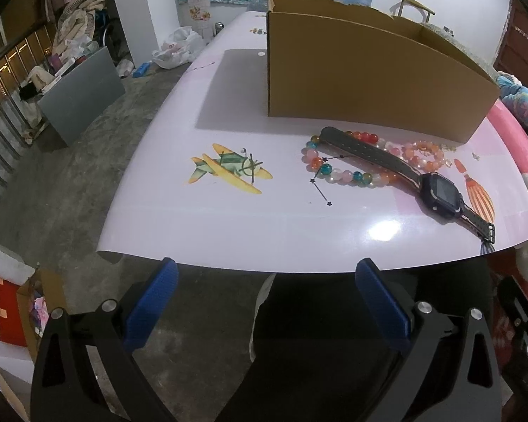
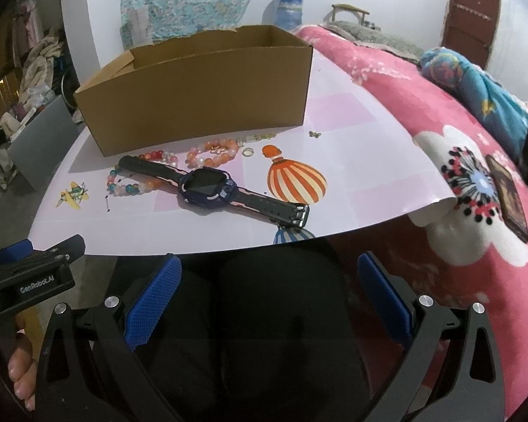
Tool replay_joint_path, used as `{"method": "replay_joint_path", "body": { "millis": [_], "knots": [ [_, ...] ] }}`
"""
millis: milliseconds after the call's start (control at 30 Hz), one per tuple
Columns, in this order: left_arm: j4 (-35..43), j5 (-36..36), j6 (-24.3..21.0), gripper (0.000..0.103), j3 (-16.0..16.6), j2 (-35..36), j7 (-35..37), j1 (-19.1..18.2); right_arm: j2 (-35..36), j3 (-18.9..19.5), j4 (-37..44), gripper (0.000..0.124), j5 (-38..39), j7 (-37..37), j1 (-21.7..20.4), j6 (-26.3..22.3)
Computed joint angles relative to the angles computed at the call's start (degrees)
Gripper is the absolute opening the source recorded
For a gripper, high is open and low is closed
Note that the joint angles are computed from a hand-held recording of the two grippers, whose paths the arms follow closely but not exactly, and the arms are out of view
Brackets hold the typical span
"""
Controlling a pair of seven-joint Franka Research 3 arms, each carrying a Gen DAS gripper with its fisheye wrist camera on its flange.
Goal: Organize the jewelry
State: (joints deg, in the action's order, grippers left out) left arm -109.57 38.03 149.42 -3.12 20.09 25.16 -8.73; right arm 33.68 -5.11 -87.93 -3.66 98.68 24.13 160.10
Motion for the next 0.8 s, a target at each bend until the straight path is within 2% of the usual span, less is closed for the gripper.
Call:
{"method": "replay_joint_path", "body": {
  "millis": [233,333,433,667,800],
  "knots": [
    [-1.5,-1.1,3.8,0.099,0.1,-0.5,0.7,1.7,-2.1,-0.9,-1.9,0.096,-1.4,2.3,1.3,0.1],
    [0.1,-3.5,3.7,0.099,-0.3,1.0,3.1,2.4,-1.5,-1.4,-0.9,0.096,-2.6,2.9,1.7,-0.5],
    [2.4,-4.3,2.9,0.099,0.0,2.6,4.6,2.3,0.3,-0.3,2.0,0.096,-2.5,1.3,0.8,-1.9],
    [9.8,-6.3,-0.7,0.099,0.0,7.9,11.1,1.9,10.0,2.6,17.2,0.096,0.6,-5.5,-2.2,-8.6],
    [14.6,-5.4,-4.1,0.099,0.7,10.9,15.4,0.7,18.6,4.9,31.2,0.096,3.7,-11.5,-4.4,-15.0]
  ]
}}
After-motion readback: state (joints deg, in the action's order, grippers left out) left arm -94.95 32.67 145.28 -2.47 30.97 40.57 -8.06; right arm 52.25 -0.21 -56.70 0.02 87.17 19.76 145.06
